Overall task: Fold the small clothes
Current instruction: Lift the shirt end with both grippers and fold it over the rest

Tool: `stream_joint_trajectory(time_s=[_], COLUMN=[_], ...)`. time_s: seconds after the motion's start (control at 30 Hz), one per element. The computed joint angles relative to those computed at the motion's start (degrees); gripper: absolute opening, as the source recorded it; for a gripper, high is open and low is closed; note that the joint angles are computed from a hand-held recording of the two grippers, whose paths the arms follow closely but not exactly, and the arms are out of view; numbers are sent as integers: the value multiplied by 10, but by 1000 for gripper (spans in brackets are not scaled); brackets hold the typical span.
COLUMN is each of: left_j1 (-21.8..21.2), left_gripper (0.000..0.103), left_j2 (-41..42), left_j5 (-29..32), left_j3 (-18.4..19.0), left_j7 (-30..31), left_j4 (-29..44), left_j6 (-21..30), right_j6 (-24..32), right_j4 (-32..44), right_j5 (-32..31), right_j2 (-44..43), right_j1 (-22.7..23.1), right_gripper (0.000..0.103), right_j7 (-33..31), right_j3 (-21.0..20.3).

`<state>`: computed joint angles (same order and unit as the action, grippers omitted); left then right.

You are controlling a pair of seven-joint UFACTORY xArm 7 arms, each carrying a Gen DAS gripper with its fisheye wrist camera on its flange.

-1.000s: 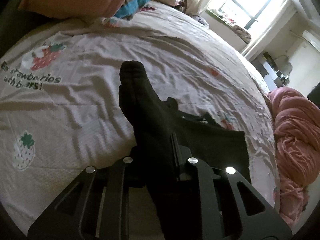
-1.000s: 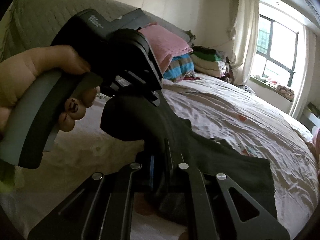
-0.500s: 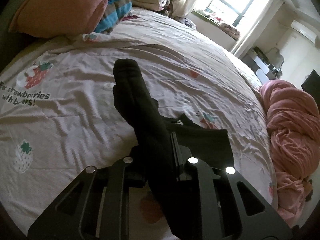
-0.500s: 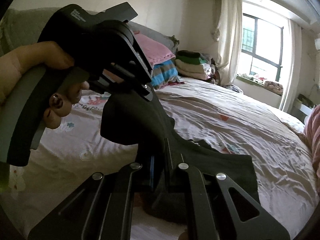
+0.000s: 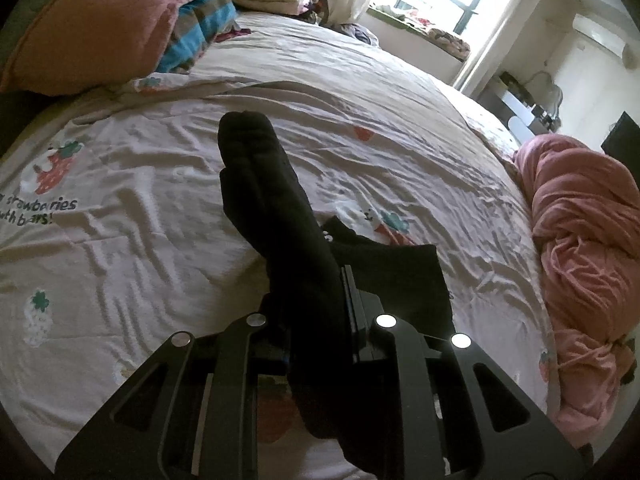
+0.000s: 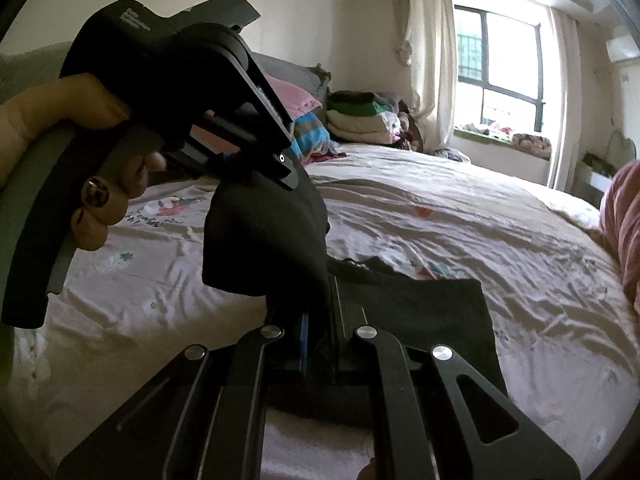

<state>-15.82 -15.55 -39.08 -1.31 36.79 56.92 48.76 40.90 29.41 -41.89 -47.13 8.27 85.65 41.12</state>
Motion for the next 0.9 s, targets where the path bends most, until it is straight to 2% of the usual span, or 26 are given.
stream_joint_trajectory(time_s=[0.3, 0.9], left_j1=[-25, -73], left_gripper=[12, 16], left_j2=[-4, 33], left_j5=[27, 53], left_j3=[-27, -63], left_j7=[-25, -76], left_j4=[-18, -26], left_j6=[-25, -50], right_j6=[-3, -26], right_j4=[-54, -182], right_j5=[45, 183], right_j2=[-44, -174], right_j1=[43, 127], right_gripper=[6, 8], right_j7=[10, 7], right_j3=[-35, -101])
